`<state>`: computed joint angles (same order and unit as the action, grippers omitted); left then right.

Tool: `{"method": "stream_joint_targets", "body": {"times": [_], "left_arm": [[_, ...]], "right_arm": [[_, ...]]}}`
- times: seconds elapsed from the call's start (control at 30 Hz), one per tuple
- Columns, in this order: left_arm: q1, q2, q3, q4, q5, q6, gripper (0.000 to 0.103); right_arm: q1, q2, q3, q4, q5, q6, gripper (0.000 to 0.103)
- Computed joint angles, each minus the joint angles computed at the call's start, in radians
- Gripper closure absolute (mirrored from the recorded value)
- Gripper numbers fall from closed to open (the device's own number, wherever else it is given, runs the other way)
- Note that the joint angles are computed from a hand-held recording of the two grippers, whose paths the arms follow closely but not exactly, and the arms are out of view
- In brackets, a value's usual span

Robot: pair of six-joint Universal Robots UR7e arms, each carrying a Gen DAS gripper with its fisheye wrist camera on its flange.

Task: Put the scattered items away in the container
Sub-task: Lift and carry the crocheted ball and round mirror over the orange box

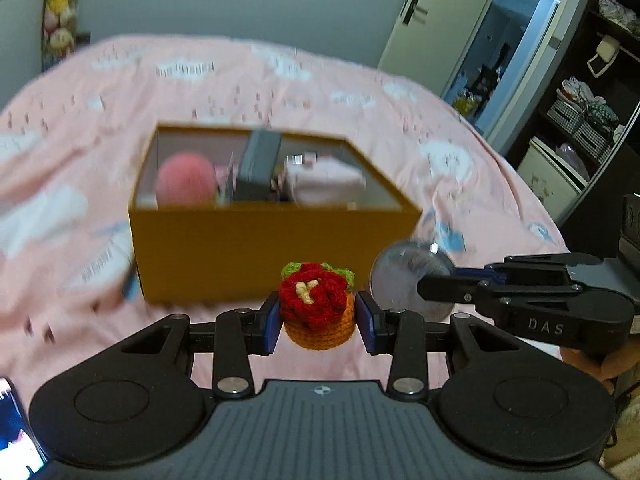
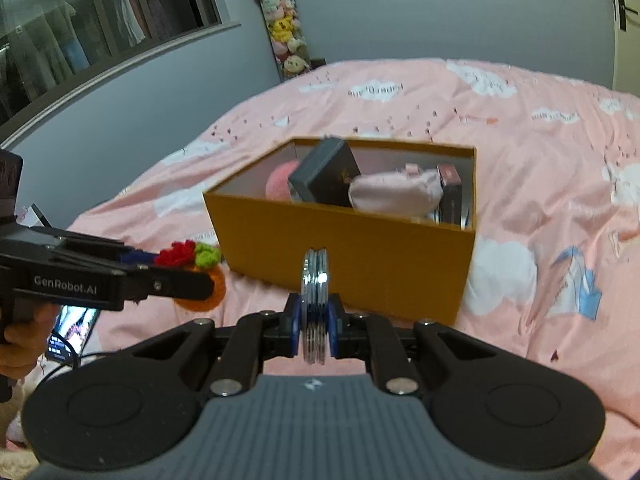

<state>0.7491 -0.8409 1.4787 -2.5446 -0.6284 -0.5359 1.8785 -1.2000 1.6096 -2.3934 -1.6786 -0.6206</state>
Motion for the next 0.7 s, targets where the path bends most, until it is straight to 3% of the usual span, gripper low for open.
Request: {"method": "stream_joint_targets", "body": {"times": [0.43, 0.7], "left_arm": [[0.026, 0.064, -0.156, -0.070, 0.138, 0.217, 0.059], [0.087, 0.126, -0.324, 0.027, 0.153, 0.272, 0.059]], "right_arm": [[0.044, 0.099, -0.113, -0.129, 0.009, -0.048, 0.088], [0.053, 0.229, -0.265, -0.160, -0.008, 0.008, 0.088]]}}
